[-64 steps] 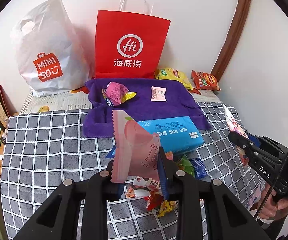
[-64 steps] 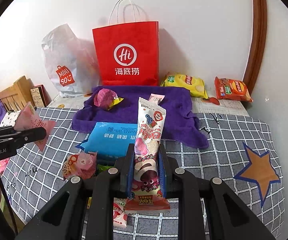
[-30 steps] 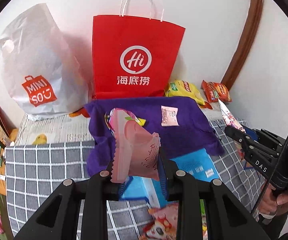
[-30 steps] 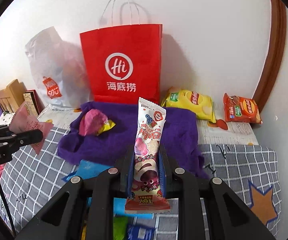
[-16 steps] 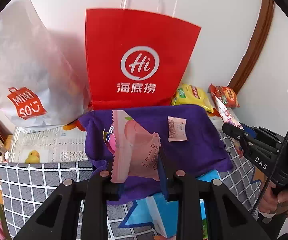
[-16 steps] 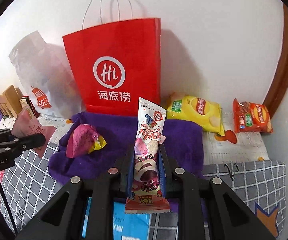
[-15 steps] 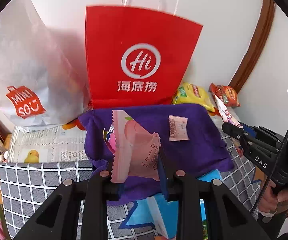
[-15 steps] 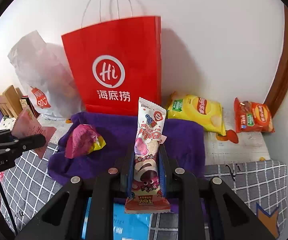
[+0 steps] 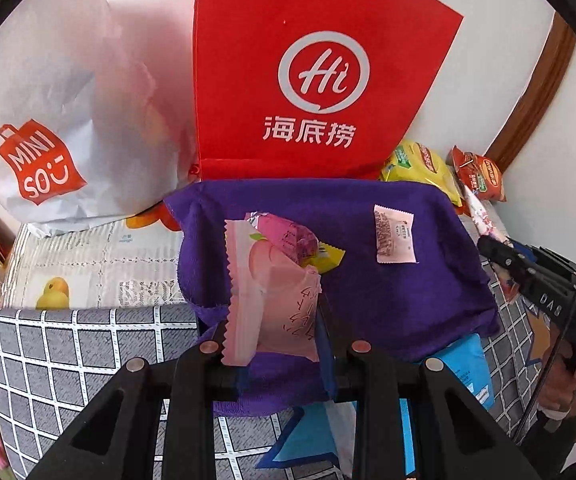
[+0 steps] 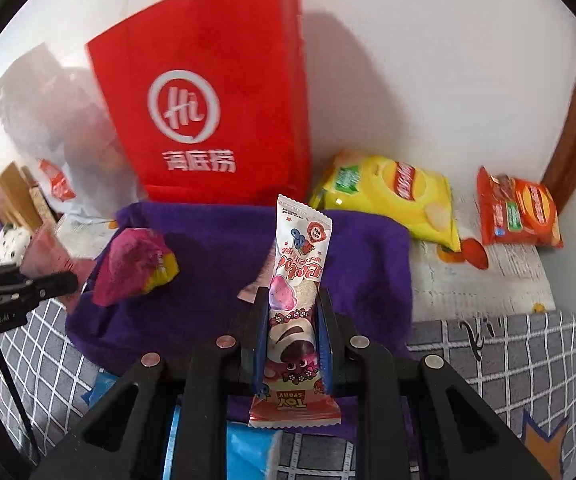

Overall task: Organize snacks
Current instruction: 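Lower the stick snack onto the towel and open the right tool while the left releases the peach packet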

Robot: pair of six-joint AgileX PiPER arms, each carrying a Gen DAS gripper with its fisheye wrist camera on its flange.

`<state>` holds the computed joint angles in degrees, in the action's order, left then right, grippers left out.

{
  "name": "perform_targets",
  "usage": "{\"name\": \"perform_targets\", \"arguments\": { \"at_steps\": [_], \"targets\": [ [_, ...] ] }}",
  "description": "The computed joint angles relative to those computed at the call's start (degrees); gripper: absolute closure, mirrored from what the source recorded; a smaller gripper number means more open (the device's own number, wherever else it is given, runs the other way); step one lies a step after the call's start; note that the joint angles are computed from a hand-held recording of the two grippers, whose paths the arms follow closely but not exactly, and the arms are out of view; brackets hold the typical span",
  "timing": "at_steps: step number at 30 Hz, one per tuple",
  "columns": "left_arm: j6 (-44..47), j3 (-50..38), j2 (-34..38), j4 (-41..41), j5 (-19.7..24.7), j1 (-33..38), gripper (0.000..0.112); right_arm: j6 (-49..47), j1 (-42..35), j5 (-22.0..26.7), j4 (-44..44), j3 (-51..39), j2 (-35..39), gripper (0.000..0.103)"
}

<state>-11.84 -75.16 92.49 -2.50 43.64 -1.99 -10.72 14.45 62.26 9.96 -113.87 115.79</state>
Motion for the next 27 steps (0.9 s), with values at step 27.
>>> {"name": "perform_targets", "arguments": {
  "at_steps": [27],
  "targets": [
    [1.9, -3.1, 5.3, -3.8, 3.7, 1.6, 0.086, 1.5, 0.7, 5.1, -4.3, -4.8, 7.2, 0.082]
  ]
}}
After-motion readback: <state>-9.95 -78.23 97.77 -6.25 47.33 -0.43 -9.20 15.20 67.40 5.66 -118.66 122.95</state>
